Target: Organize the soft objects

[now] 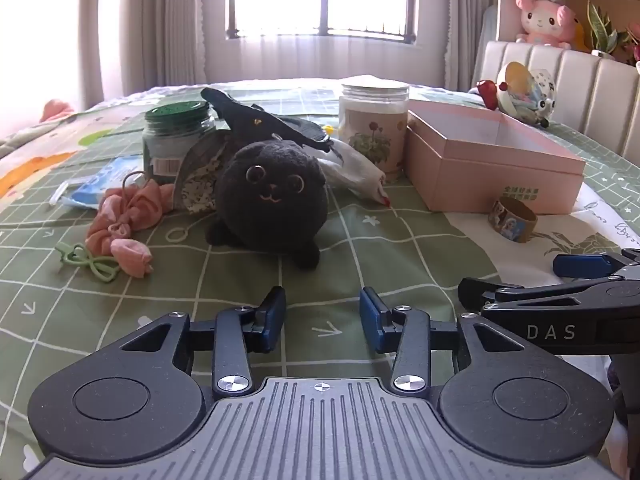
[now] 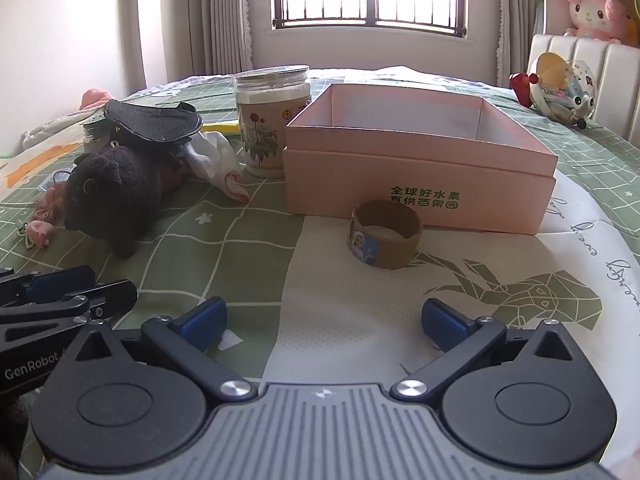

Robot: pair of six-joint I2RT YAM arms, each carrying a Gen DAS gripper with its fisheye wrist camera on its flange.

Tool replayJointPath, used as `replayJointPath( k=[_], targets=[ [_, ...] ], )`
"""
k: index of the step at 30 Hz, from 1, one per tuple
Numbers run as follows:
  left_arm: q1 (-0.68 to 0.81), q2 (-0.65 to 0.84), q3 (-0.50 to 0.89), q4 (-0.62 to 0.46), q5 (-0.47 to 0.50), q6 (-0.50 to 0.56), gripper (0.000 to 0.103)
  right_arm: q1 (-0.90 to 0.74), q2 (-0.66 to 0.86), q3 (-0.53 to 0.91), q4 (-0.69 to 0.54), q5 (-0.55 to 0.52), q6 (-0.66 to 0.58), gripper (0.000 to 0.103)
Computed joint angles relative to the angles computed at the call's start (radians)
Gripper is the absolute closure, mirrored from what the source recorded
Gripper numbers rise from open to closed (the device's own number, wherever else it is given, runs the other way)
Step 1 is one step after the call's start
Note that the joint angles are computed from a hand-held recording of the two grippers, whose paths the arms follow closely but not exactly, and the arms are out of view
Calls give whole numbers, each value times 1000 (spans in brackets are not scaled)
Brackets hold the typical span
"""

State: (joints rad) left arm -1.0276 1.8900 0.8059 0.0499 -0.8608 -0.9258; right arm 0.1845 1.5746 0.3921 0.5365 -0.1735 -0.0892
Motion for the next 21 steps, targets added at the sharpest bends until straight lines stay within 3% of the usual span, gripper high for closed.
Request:
replayJointPath(
  k=[21],
  targets=[
    [-1,-3,-8,8,-4,0,57,-7,-2,-1,-1,-8,-1,0]
  ],
)
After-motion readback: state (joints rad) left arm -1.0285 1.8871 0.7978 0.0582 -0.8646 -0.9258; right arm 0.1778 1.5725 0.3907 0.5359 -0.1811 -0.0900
